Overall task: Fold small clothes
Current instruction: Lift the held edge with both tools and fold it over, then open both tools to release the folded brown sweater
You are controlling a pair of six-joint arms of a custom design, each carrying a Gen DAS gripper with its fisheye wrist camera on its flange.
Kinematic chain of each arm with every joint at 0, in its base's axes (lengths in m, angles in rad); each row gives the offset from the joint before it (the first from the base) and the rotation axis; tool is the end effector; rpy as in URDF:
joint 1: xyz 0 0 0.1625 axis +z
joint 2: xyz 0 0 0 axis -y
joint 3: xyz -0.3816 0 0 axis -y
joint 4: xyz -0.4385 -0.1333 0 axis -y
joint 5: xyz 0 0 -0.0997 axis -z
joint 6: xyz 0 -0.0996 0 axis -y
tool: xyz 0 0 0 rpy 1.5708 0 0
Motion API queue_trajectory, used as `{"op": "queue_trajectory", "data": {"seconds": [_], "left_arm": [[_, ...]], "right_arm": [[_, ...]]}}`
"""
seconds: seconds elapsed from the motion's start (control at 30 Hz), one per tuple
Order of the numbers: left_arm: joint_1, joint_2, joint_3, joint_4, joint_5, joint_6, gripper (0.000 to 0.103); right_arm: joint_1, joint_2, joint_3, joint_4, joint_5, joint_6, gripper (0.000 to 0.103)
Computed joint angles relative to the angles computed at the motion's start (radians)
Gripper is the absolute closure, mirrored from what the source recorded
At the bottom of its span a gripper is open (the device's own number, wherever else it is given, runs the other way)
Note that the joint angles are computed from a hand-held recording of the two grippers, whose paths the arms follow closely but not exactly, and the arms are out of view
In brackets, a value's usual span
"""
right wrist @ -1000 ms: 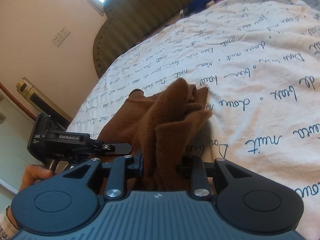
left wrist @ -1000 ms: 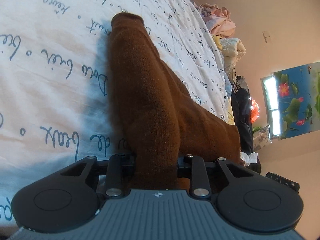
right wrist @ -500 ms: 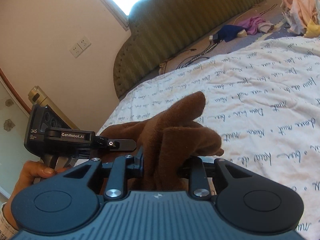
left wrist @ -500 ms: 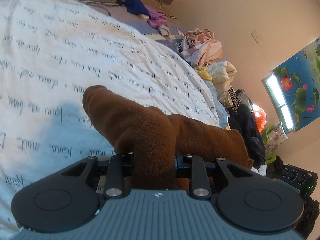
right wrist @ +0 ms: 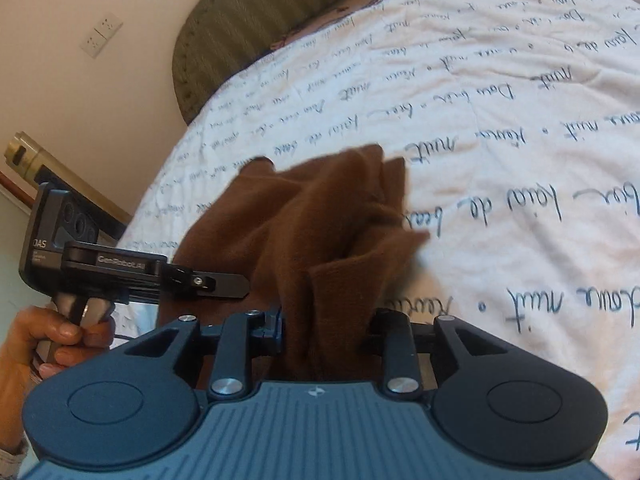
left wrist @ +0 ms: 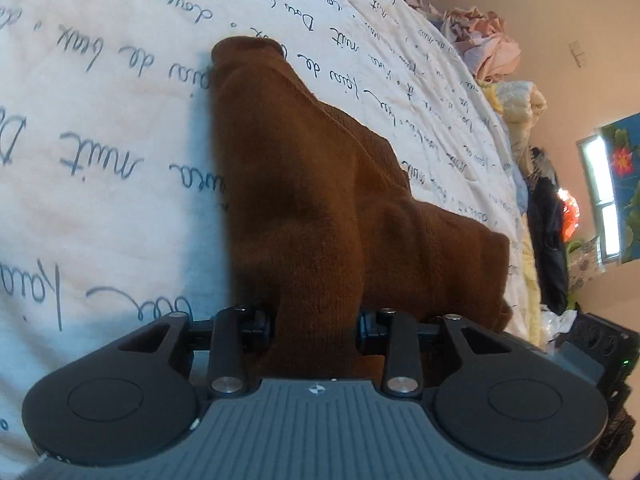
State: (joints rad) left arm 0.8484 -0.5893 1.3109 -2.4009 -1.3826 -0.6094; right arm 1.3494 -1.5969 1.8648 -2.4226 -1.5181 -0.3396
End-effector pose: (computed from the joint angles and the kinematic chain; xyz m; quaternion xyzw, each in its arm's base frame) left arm -0.3860 -0.6677 -0.0016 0.0510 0.9928 -0.1004 0.0404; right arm 0.0142 -0.5679 0.3999 0.0641 -0.9552 0.2835 0.0554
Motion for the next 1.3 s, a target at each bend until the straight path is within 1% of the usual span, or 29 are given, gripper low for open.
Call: {"op": "queue_trajectory", "data": {"seconds": [0.03,0.07,0.1,0.2,0.27,0.3,0.37,0.4,0.43,0.47,0.5,0.53,0.57,0.6,0.67,0.7,0.8,0.9,0.93,0.97,1.0,1.03,1.07,1.1,1.13,1.2,1.23,1.27,1.3], "left_arm": [[0.000,-0.026,0.040,-0.035,-0.004,-0.004,0.053],[-0.010,-0.053,0.075,-0.040,0.018,-0.004,0.035],[-0.019,-0.080,0.114,-0.057,0.030,0.018,0.030],[-0.027,-0.149,0.214,-0.095,0.003,0.018,0.024],[-0.033,-0.171,0.261,-0.131,0.000,0.021,0.017],[-0.032,-0.174,0.279,-0.153,-0.011,0.005,0.016],[-0.035,-0.175,0.314,-0.226,-0.012,-0.009,0.018],[-0.037,-0.177,0.325,-0.247,-0.010,-0.012,0.024],[-0.034,-0.176,0.325,-0.240,-0.022,-0.024,0.059],[-0.029,-0.174,0.322,-0.217,-0.034,-0.059,0.072],[-0.025,-0.176,0.332,-0.232,-0.040,-0.087,0.072],[-0.024,-0.179,0.337,-0.234,-0.039,-0.093,0.075],[-0.022,-0.186,0.344,-0.239,-0.046,-0.116,0.079],[-0.021,-0.194,0.353,-0.255,-0.057,-0.145,0.080],[-0.028,-0.218,0.372,-0.265,-0.059,-0.182,0.081],[-0.039,-0.229,0.377,-0.258,-0.054,-0.189,0.081],[-0.063,-0.268,0.405,-0.233,-0.048,-0.215,0.082],[-0.087,-0.309,0.468,-0.223,-0.044,-0.235,0.081],[-0.089,-0.316,0.489,-0.218,-0.039,-0.246,0.081],[-0.092,-0.320,0.512,-0.215,-0.022,-0.244,0.078],[-0.090,-0.324,0.529,-0.220,-0.024,-0.248,0.078],[-0.085,-0.330,0.551,-0.250,-0.032,-0.257,0.074],[-0.081,-0.340,0.564,-0.266,-0.031,-0.262,0.070],[-0.088,-0.355,0.561,-0.241,-0.005,-0.259,0.066],[-0.106,-0.375,0.560,-0.204,0.049,-0.251,0.057],[-0.170,-0.414,0.547,-0.102,0.227,-0.199,0.040],[-0.204,-0.430,0.541,-0.053,0.323,-0.193,0.027],[-0.238,-0.438,0.539,-0.038,0.414,-0.176,0.021],[-0.267,-0.436,0.538,-0.065,0.476,-0.127,0.020]], "right_arm": [[-0.014,-0.016,0.024,-0.019,0.019,-0.013,0.068],[-0.029,-0.034,0.041,-0.025,0.042,-0.014,0.065],[-0.036,-0.053,0.054,-0.028,0.048,-0.014,0.059],[-0.042,-0.112,0.107,-0.062,0.040,-0.072,0.057],[-0.052,-0.148,0.142,-0.075,0.049,-0.091,0.044],[-0.058,-0.161,0.151,-0.063,0.058,-0.093,0.035],[-0.060,-0.181,0.176,-0.067,0.056,-0.088,0.030],[-0.068,-0.193,0.195,-0.079,0.071,-0.082,0.027],[-0.079,-0.200,0.210,-0.092,0.093,-0.078,0.027],[-0.082,-0.195,0.216,-0.103,0.097,-0.074,0.028],[-0.082,-0.185,0.215,-0.100,0.090,-0.067,0.043],[-0.086,-0.173,0.207,-0.077,0.092,-0.050,0.079],[-0.091,-0.157,0.192,-0.036,0.094,-0.016,0.079],[-0.097,-0.155,0.192,-0.038,0.106,0.009,0.081],[-0.090,-0.172,0.195,-0.039,0.123,0.018,0.082],[-0.090,-0.189,0.195,-0.021,0.149,0.026,0.082],[-0.067,-0.258,0.214,0.017,0.181,-0.017,0.083],[-0.062,-0.316,0.246,0.055,0.161,-0.043,0.082],[-0.059,-0.323,0.259,0.054,0.130,-0.052,0.081],[-0.049,-0.319,0.268,0.061,0.074,-0.070,0.080],[-0.046,-0.313,0.281,0.059,0.029,-0.080,0.075],[-0.040,-0.312,0.297,0.042,-0.012,-0.093,0.071],[-0.037,-0.321,0.317,0.017,-0.026,-0.127,0.068],[-0.035,-0.329,0.326,-0.004,-0.026,-0.138,0.054],[-0.023,-0.342,0.331,-0.024,-0.045,-0.140,0.047],[0.007,-0.385,0.363,-0.128,-0.076,-0.223,0.047],[0.021,-0.398,0.372,-0.171,-0.086,-0.265,0.047],[0.034,-0.412,0.383,-0.220,-0.097,-0.302,0.047],[0.044,-0.416,0.389,-0.261,-0.089,-0.344,0.047]]}}
